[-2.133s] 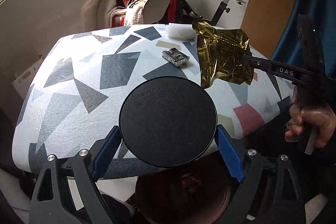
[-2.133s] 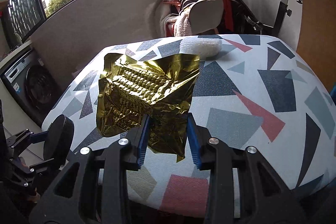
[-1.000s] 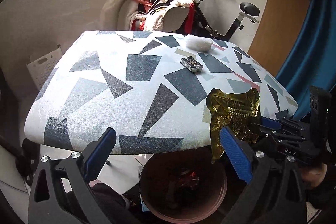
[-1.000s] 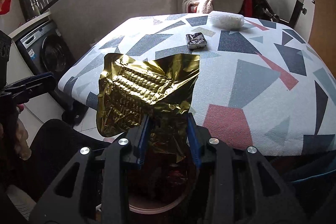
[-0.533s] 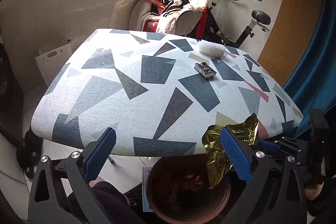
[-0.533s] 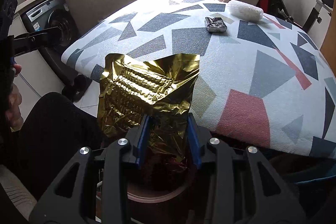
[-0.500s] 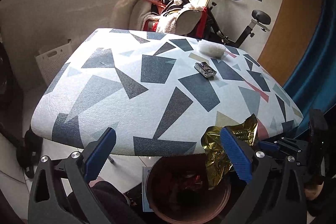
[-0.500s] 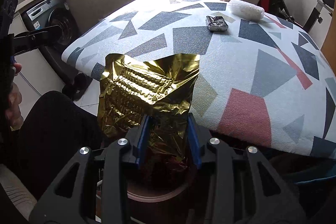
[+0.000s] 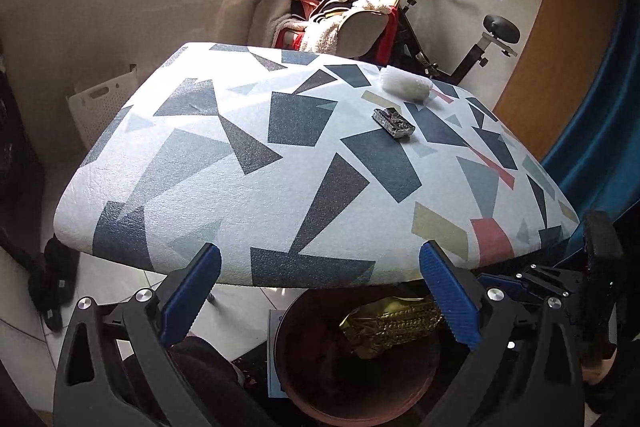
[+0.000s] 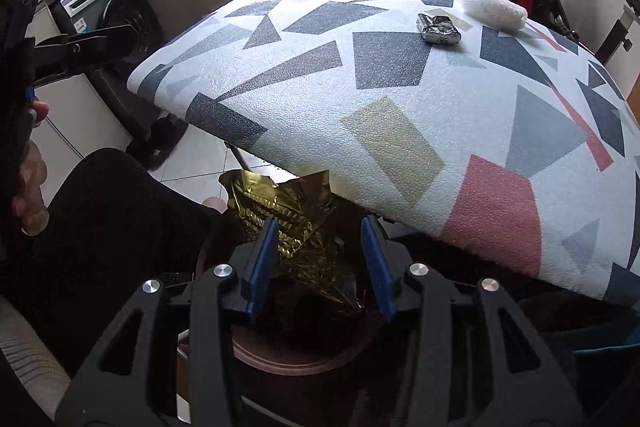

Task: Collect trash
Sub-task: 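Lower the gold foil packet into the brown bin and open the right gripper, then reach to the black Face tissue pack and grasp it with the left gripper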

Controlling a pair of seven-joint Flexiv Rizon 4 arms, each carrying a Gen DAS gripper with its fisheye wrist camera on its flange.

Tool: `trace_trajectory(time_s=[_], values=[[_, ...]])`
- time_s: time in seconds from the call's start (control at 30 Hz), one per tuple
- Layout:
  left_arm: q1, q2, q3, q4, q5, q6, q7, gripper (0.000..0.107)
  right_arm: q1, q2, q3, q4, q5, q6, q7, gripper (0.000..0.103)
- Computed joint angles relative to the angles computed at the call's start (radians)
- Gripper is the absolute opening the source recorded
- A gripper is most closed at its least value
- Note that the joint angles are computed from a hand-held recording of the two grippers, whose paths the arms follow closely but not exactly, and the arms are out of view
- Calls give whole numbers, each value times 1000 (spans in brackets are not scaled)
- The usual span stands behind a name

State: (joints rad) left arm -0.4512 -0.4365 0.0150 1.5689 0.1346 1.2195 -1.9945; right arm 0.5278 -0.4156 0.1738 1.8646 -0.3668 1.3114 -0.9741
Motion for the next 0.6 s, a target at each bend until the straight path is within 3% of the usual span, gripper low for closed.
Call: trace_trajectory(time_s=[0.1, 0.2, 0.6], values=[[-1, -1, 0, 1, 0, -2, -3, 97, 30, 11, -48, 20, -43, 19, 58, 79], [-1, -2, 0, 2, 2, -6, -5, 97, 60, 20, -103, 38, -109, 23, 143, 93], [-3, -10, -1, -4, 6, -16, -3, 97, 51, 28, -133, 53, -250, 2, 297, 97]])
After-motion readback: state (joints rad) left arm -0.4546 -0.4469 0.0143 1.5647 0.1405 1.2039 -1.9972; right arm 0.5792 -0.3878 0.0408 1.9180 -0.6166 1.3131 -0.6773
